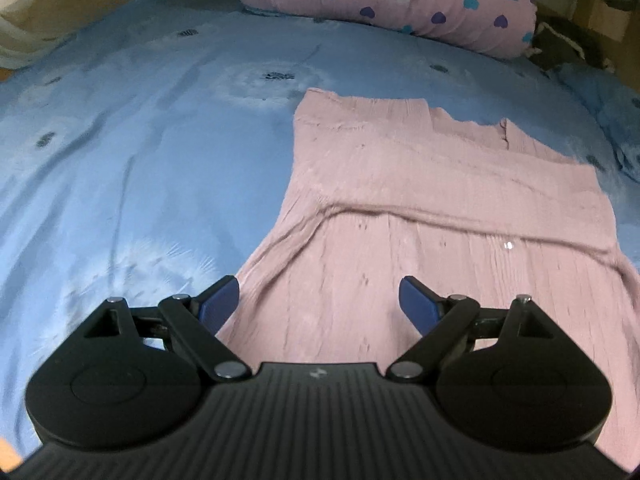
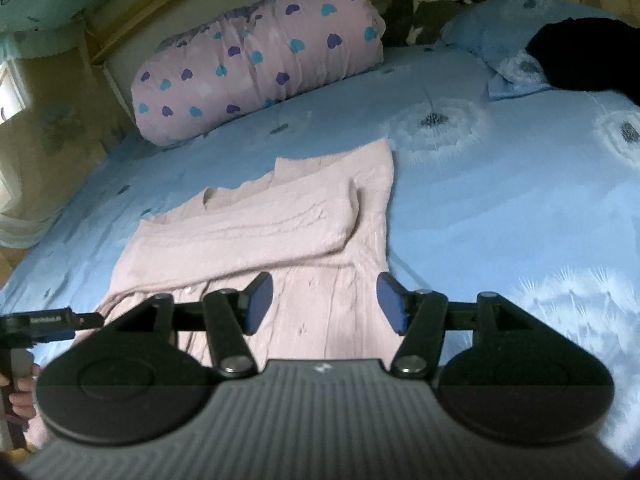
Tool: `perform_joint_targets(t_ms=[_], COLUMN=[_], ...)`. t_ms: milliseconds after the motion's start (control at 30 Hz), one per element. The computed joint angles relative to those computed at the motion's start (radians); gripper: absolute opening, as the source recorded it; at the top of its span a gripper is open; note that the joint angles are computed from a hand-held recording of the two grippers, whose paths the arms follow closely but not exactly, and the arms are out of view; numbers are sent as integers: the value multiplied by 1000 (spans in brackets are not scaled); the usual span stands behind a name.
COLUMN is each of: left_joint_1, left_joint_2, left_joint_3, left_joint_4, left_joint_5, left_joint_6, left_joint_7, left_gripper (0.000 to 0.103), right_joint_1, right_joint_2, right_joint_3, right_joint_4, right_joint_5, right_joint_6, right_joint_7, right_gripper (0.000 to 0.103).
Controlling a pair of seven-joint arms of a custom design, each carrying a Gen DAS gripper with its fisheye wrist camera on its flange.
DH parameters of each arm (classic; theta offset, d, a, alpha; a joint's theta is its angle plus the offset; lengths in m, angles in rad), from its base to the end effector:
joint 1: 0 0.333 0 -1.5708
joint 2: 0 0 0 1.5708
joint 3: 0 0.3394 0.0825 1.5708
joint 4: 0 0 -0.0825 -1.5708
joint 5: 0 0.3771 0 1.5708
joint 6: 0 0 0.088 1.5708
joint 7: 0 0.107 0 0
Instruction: Fold small clothes
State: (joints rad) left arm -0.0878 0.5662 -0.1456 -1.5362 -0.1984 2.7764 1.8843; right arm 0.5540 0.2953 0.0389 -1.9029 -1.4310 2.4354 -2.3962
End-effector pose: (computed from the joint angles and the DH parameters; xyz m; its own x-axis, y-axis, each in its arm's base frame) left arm 0.7399 -0.1419 0.4284 -0.3467 -0.9366 0.0504 -0.7291 0.2353 -0.6427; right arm 0.5359 0.3559 0.3976 -0.4320 -0.8385 -0.3322 -0.3705 0.5008 -0.7823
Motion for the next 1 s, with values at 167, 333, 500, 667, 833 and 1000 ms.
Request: perform_joint_targets(t_ms=[167, 333, 500, 667, 833, 1000], left_joint_1=[23, 35, 29, 38, 37, 99], left_joint_2=[-96, -160, -198, -205, -180, -153], left_joint_3=[-4, 6, 33, 43, 66, 6], left_joint_4=[-128, -216, -281, -300, -284, -257], left_joint_5=[-4, 4, 40, 56, 82, 8], left_joint_6=[33, 46, 69, 65, 32, 10], left_joint_7=[45, 75, 87, 90, 66, 153], left_gripper=[90, 90, 90, 90, 90, 91], right_joint_1=[12, 22, 33, 37, 36, 38], right_joint_2=[-24, -36, -40, -58, -65, -58], right_joint_3=[17, 38, 51, 55, 60, 57], right_joint_4=[-39, -66, -88, -123, -139, -143], right_joint_5=[34, 99, 191, 229, 239, 228], right_joint_6=[-21, -46, -84, -77, -62, -52], right_joint_7=[4, -62, -134, -142, -152, -153], right_gripper=[60, 60, 60, 60, 59, 59])
